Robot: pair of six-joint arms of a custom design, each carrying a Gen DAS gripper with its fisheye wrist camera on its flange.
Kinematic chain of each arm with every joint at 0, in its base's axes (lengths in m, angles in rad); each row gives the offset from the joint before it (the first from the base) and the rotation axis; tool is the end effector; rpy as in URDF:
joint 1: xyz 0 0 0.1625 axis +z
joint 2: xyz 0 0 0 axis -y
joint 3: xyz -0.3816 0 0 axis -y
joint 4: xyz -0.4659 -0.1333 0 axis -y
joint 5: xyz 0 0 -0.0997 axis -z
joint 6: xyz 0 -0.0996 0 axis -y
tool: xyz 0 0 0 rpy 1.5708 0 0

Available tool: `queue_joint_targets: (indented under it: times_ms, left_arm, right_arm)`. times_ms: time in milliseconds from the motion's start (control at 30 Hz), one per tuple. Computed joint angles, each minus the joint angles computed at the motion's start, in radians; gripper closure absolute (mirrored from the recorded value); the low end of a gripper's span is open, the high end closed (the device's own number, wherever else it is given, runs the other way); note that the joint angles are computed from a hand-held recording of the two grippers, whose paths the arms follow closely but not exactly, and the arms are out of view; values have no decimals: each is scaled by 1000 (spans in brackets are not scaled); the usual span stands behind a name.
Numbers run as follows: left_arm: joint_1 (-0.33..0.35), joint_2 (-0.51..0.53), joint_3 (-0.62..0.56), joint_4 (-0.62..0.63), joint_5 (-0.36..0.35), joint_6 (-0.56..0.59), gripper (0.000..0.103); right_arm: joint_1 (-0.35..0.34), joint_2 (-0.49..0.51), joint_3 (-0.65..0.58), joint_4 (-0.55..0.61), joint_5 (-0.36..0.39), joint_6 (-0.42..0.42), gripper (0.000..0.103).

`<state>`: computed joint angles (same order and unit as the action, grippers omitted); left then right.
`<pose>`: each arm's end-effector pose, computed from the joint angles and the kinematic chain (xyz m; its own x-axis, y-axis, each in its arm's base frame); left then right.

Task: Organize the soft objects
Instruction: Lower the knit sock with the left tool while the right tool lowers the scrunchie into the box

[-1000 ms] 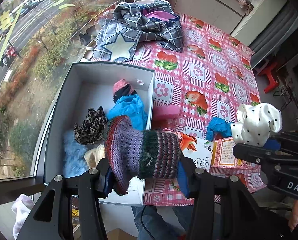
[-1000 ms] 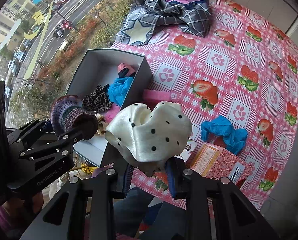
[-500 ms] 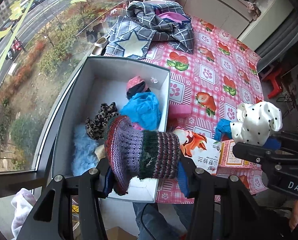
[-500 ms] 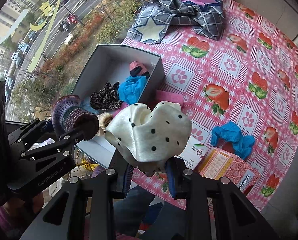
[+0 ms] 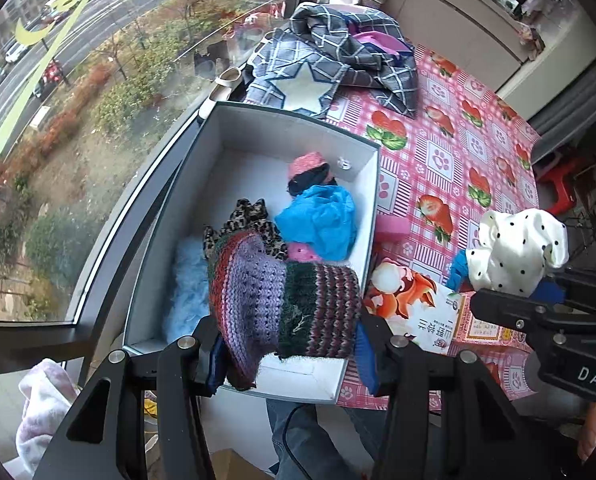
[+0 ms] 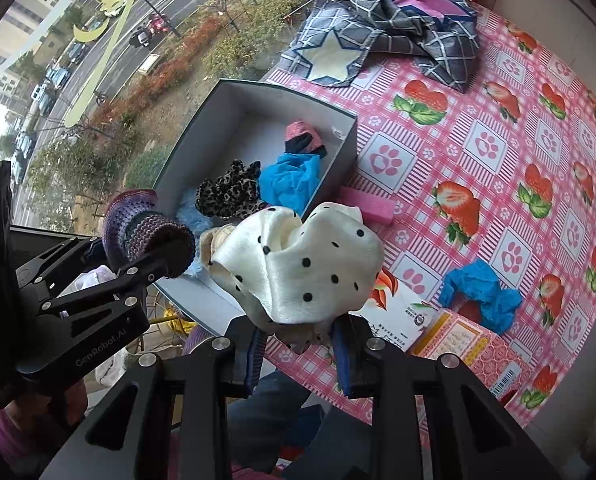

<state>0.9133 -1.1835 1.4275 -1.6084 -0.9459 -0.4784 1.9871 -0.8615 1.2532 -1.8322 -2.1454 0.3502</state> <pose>-0.2623 -0.6531 0.3038 -0.7802 0.1676 -0.6027 0.2692 0.9596 -0.0817 0.3826 -0.6696 0.1784 -0.8319 -0.0684 0.5508 -0.1230 0.9904 -0.0628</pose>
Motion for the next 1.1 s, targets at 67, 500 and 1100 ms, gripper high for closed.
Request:
queue_joint_targets:
  times_ms: [67, 500, 1100]
  left_arm:
    - [3, -2, -1, 3, 3, -7, 49]
    - [21, -7, -6, 24, 11, -45, 49]
    - [28, -4, -8, 30, 6, -55, 49]
  right_arm:
    - [1, 13, -15, 8, 3, -7, 74]
    - [1, 67, -75, 31, 13, -41, 74]
    - [2, 94, -107, 37, 15, -56, 74]
